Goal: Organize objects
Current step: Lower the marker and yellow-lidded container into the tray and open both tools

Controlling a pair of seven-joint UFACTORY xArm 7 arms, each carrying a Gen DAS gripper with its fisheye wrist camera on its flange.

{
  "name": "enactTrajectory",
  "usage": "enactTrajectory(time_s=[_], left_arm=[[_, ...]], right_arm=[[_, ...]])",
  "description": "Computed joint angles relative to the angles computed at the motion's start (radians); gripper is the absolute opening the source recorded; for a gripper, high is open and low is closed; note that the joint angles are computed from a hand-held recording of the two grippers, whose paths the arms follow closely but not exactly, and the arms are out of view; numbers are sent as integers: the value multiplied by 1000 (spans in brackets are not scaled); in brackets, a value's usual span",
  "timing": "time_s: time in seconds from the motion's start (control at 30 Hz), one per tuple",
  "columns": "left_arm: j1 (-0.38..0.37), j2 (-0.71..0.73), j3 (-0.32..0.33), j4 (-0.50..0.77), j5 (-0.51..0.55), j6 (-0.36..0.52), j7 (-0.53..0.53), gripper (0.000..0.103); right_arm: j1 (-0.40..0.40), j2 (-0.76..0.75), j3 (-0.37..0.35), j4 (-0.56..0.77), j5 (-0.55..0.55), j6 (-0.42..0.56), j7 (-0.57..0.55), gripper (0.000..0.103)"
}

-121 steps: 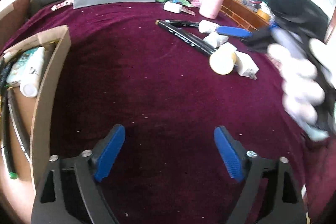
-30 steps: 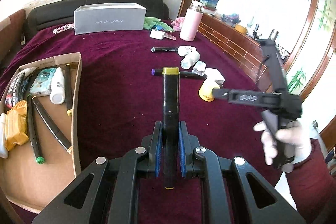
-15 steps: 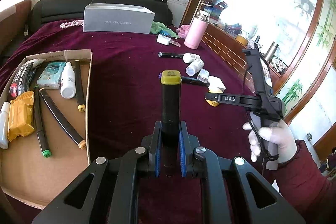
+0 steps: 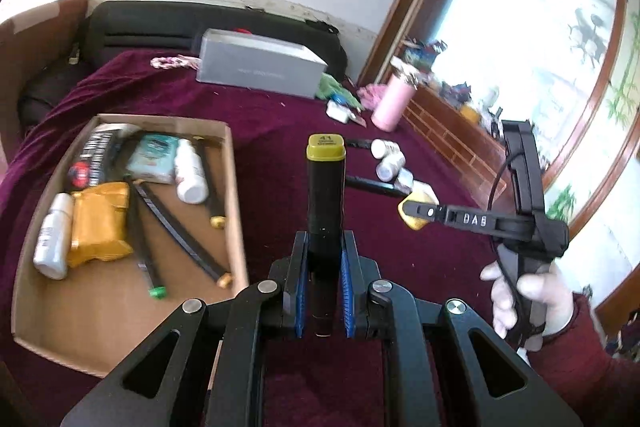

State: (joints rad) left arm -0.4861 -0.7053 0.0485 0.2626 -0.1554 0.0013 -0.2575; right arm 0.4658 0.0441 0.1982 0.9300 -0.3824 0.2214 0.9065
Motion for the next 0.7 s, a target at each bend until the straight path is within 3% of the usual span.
enactTrajectory(time_s=[0.1,0.37,0.53,0.7], left_arm=[[63,-93,-4,-39,5,36,-3,12],[214,-269,33,-113,15,176,37,12],[273,-272,75,-129,2,214,86,12],[276,-229,133,-121,-32,218,154,12]], right_arm=[[25,39,25,63,28,-1,-49,38],[112,205,88,279,242,24,-307,39],[187,322,97,440,293,84,-407,39],[278,433,66,593,285,156,-441,39]])
